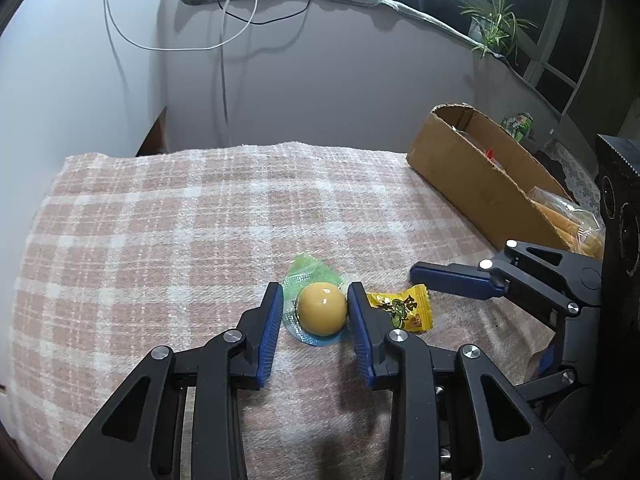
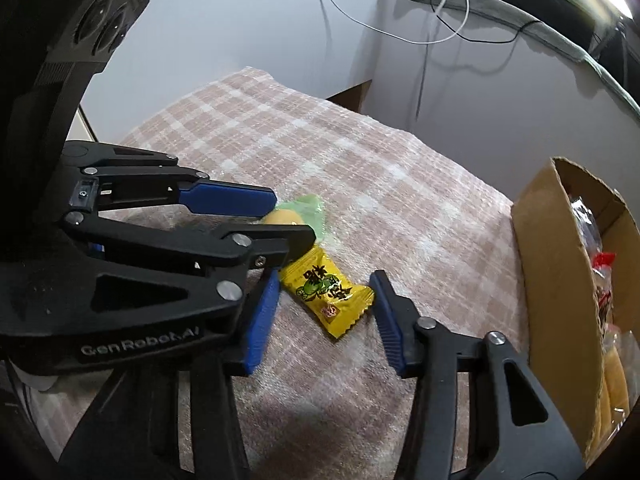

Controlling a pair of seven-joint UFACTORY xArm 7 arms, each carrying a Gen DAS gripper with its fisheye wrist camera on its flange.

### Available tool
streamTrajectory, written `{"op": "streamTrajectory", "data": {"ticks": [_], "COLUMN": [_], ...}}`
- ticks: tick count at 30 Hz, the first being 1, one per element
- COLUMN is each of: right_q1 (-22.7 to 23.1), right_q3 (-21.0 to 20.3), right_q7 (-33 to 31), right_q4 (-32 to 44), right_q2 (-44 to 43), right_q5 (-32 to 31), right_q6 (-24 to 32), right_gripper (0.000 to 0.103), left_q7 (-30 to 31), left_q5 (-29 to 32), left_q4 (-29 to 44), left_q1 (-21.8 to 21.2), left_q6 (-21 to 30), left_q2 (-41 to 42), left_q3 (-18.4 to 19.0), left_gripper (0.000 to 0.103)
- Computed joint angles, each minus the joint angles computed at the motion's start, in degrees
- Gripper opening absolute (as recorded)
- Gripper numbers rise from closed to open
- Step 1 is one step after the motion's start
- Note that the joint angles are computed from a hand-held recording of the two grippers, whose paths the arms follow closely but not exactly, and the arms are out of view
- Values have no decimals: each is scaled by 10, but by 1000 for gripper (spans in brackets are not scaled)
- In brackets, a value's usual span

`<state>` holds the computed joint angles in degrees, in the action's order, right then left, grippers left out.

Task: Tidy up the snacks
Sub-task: 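Grasp the yellow ball candy with the left gripper while the right grasps the yellow packet, then carry the ball candy and yellow packet into the box and open both grippers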

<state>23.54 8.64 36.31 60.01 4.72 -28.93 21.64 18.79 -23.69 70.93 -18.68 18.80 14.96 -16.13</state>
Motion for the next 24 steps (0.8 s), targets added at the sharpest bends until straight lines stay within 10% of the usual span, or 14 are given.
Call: {"op": "streamTrajectory", "data": {"ticks": [24], "right_q1": [-47], "right_q3": [29], "right_q7": [98], "right_q4": [-89], "right_q2": [-106], "right_q5": [-31], "right_q6": [-50], "right_gripper": [33], "left_q7": [-21], "left_q5": [5], "left_q4": [-51], "left_q1": [-5], "left_q6": [-38], "left_q2": [-51], "left_q3": [6], "left_gripper": [30]}}
